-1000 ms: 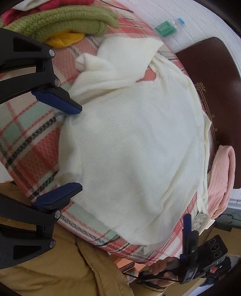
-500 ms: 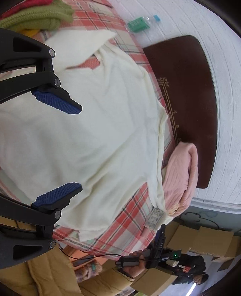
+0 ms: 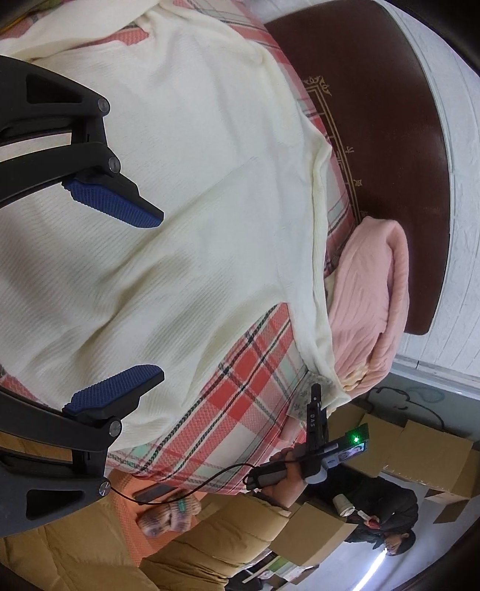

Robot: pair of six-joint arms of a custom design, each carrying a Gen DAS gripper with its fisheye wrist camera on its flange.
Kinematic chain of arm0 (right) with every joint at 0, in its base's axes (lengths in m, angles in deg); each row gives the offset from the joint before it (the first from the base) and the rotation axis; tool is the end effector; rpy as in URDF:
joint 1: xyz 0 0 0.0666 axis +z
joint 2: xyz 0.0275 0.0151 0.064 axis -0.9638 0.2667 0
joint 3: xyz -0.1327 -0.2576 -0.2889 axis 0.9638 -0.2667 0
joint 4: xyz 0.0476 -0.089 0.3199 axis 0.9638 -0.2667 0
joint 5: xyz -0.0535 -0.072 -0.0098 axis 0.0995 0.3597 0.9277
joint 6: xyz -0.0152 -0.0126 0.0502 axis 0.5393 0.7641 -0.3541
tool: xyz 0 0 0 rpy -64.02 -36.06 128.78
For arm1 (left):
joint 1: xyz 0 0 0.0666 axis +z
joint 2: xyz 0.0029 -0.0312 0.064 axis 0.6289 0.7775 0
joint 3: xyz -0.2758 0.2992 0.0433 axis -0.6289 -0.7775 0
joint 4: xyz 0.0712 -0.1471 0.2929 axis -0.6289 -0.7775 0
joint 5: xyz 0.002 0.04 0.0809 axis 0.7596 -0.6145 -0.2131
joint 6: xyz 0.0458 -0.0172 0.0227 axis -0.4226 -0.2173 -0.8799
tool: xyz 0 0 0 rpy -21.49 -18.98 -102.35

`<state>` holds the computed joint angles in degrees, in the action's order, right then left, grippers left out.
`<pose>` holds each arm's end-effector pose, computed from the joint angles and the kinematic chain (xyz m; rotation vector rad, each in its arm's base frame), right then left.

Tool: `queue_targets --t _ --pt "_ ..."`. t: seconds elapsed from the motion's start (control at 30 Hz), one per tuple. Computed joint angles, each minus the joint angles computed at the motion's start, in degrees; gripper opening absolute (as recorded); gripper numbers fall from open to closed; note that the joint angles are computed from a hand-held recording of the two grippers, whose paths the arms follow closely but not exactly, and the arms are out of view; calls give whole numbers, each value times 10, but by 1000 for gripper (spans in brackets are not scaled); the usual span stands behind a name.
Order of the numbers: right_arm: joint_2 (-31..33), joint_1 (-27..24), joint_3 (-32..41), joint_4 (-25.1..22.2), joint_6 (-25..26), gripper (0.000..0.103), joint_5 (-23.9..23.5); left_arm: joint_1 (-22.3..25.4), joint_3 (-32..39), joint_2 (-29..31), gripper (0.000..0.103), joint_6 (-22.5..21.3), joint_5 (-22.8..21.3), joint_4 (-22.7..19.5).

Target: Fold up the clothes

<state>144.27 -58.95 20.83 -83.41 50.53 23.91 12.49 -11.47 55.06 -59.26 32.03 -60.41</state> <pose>0.4467 0.1205 0.3331 -0.4259 2.3794 -0.0458 0.2000 -0.1045 0.3834 0.3910 2.4375 -0.4194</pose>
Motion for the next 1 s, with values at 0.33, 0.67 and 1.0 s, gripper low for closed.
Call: queue_targets --t 0.33,0.67,1.0 --pt "-48 -70 19 -30 -111 7 -287 48 -10 5 78 0 50 15" --pt "-54 9 21 -45 -17 76 -57 68 -16 -10 79 -7 73 18" --pt "6 0 35 -21 -11 83 -34 54 -26 6 79 17 73 19"
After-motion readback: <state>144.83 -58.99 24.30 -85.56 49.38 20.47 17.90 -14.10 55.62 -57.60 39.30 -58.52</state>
